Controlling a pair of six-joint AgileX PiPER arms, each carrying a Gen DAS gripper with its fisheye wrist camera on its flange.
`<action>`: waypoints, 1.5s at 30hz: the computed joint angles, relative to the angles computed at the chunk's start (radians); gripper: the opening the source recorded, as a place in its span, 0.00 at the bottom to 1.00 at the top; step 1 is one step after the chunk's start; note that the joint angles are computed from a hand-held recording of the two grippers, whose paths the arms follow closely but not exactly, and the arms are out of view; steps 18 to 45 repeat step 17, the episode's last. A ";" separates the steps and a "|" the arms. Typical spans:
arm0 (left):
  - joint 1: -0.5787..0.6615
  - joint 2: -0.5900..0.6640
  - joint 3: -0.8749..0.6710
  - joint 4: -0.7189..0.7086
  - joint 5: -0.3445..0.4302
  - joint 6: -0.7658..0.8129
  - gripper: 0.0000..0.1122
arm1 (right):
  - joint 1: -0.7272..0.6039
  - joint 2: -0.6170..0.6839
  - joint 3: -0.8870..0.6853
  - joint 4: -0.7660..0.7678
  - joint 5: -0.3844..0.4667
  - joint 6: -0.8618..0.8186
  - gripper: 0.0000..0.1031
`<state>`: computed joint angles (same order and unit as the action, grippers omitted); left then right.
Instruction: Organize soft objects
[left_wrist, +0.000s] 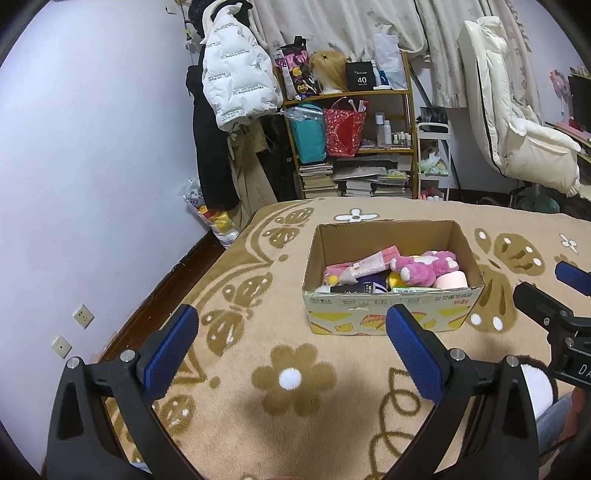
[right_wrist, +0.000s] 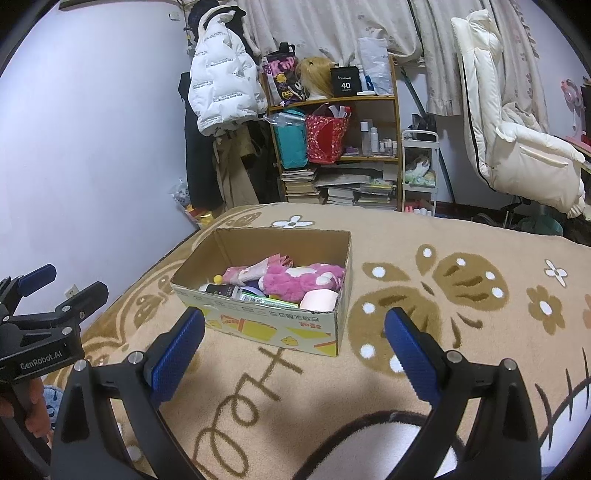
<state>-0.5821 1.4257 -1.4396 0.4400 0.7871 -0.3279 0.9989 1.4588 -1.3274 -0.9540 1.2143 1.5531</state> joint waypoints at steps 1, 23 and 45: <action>0.000 0.000 0.000 -0.001 0.000 0.001 0.90 | 0.000 0.000 0.000 0.000 0.000 -0.001 0.99; 0.018 -0.010 0.022 -0.022 -0.021 -0.006 0.90 | -0.002 -0.001 0.003 0.001 -0.002 0.000 0.99; 0.018 -0.010 0.022 -0.022 -0.021 -0.006 0.90 | -0.002 -0.001 0.003 0.001 -0.002 0.000 0.99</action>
